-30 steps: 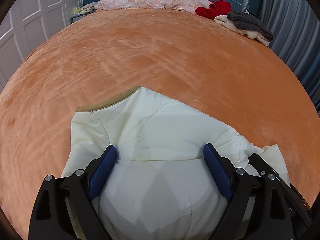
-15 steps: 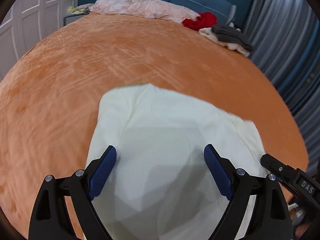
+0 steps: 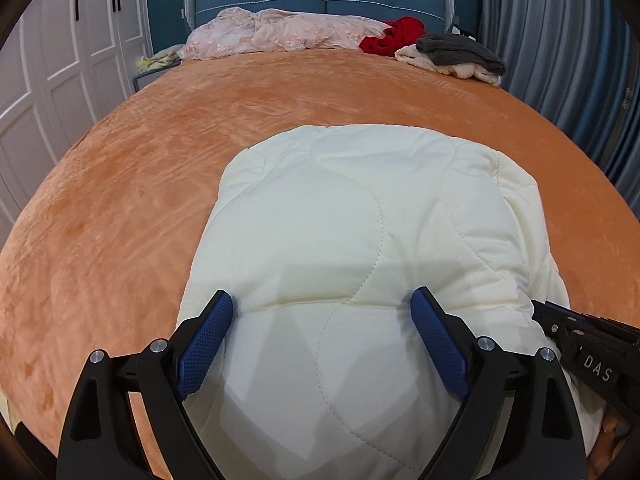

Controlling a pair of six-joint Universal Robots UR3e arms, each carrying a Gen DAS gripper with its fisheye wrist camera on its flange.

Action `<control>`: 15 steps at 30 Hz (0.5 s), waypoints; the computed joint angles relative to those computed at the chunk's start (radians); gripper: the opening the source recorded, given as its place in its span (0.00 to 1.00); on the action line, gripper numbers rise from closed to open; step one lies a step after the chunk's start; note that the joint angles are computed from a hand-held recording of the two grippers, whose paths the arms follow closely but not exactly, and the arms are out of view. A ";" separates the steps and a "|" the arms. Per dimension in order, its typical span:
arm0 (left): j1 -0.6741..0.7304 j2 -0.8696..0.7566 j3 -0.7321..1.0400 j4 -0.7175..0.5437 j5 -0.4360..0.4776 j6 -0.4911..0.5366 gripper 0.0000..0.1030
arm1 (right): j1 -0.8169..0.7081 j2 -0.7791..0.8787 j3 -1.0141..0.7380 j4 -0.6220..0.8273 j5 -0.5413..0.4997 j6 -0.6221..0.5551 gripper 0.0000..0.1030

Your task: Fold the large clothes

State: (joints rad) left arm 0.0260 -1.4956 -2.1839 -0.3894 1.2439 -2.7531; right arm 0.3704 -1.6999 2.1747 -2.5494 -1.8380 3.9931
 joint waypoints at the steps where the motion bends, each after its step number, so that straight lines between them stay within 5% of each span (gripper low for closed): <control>1: -0.007 -0.008 -0.005 0.021 0.009 -0.005 0.87 | -0.002 0.001 0.004 -0.005 0.000 -0.006 0.10; 15: -0.038 -0.048 -0.022 0.106 0.055 -0.026 0.87 | -0.006 0.021 0.027 -0.050 -0.017 -0.037 0.10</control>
